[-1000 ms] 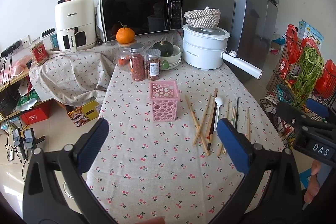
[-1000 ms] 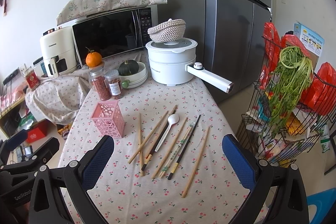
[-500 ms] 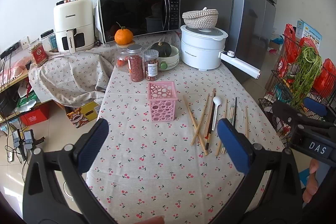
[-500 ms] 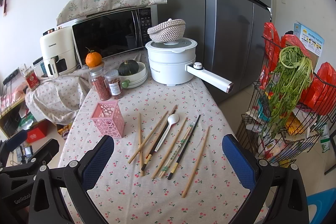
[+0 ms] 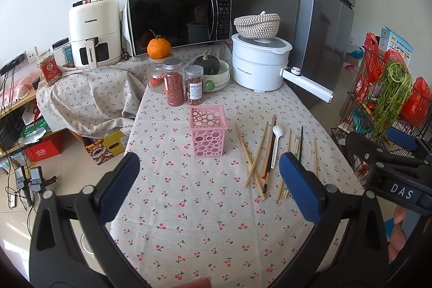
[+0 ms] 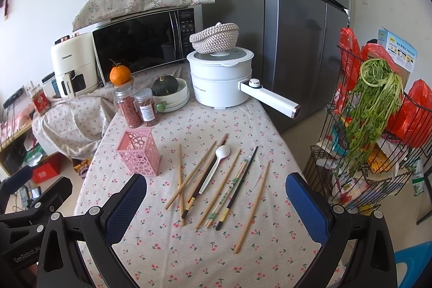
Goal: Organize utensils
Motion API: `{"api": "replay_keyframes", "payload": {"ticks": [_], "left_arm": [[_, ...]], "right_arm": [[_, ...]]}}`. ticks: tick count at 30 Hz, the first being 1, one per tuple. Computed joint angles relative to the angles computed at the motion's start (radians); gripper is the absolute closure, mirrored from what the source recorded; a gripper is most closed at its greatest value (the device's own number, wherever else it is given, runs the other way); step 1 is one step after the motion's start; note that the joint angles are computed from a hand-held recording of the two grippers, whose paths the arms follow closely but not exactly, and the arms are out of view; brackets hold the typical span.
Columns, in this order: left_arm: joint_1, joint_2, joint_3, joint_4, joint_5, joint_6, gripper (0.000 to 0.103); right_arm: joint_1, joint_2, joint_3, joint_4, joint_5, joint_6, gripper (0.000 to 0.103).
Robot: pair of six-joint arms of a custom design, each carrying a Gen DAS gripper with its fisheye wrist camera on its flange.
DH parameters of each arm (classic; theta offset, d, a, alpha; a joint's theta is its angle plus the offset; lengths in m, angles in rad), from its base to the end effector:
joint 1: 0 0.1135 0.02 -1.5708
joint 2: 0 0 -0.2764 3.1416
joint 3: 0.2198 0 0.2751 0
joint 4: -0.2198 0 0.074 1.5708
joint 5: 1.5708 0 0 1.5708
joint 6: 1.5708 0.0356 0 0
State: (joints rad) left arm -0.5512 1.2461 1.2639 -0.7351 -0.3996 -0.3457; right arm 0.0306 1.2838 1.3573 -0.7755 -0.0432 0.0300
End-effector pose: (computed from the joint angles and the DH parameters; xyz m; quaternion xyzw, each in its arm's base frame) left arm 0.2455 -0.1347 0.3700 0.0098 0.8959 -0.0131 0.4439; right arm 0.2886 0.0104 0.3874 -0.0094 0.9069 0.0323 0.4200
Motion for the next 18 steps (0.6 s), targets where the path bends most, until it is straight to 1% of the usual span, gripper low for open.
{"api": "replay_keyframes", "payload": {"ticks": [18], "left_arm": [[0.000,-0.003,-0.005,0.002,0.000,-0.001,0.000]], "right_arm": [[-0.005,0.003,0.002,-0.001,-0.001,-0.001,0.000]]}}
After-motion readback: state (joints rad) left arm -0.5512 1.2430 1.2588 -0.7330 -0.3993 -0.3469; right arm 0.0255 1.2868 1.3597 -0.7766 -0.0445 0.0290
